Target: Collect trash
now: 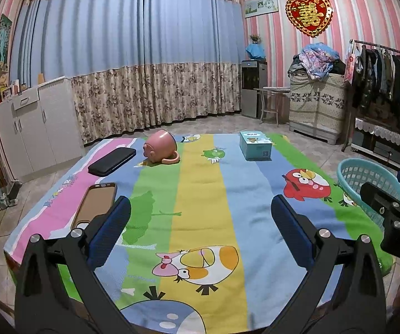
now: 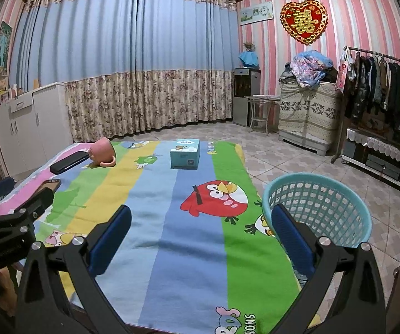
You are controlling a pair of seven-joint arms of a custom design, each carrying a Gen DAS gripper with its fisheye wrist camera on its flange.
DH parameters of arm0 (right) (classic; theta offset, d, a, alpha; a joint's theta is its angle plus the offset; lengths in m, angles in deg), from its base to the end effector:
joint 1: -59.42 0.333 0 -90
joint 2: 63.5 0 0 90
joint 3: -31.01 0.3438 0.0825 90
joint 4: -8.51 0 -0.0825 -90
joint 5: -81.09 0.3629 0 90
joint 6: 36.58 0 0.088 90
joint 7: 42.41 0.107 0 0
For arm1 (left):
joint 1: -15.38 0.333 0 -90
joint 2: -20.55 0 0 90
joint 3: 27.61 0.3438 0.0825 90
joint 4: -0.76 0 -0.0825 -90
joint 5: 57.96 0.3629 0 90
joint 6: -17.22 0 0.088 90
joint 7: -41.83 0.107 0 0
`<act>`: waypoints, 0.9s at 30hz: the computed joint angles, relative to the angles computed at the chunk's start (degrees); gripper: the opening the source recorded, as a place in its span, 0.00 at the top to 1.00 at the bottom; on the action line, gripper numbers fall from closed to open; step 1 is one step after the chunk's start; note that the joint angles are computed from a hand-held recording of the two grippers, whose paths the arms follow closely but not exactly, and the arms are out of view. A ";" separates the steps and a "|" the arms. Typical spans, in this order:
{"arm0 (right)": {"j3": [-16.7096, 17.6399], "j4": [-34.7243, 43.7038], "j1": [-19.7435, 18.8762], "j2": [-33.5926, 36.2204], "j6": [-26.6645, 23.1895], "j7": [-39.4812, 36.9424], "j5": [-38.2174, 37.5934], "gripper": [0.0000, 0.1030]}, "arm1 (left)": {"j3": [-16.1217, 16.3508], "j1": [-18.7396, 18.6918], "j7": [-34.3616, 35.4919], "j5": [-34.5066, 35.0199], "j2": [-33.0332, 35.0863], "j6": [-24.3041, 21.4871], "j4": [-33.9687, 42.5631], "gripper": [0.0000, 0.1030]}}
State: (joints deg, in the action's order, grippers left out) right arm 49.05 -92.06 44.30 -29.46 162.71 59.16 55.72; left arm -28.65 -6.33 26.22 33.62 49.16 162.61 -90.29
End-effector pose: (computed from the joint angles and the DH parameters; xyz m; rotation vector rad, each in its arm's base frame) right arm 0.7017 0.0351 0.4250 -1.6092 1.3183 -0.8246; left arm 0.6540 -0.2843 0.4190 -1.6139 1.3001 -0.7949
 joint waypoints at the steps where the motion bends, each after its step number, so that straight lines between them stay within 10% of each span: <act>1: -0.38 -0.15 0.29 -0.12 0.15 -0.07 0.19 0.04 | 0.01 -0.08 -0.07 0.08 -0.05 -0.08 -0.09 0.05; 27: -2.04 -0.16 1.56 0.09 0.95 0.37 0.07 0.04 | -0.13 0.42 -0.61 1.48 -0.83 0.43 -0.73 0.05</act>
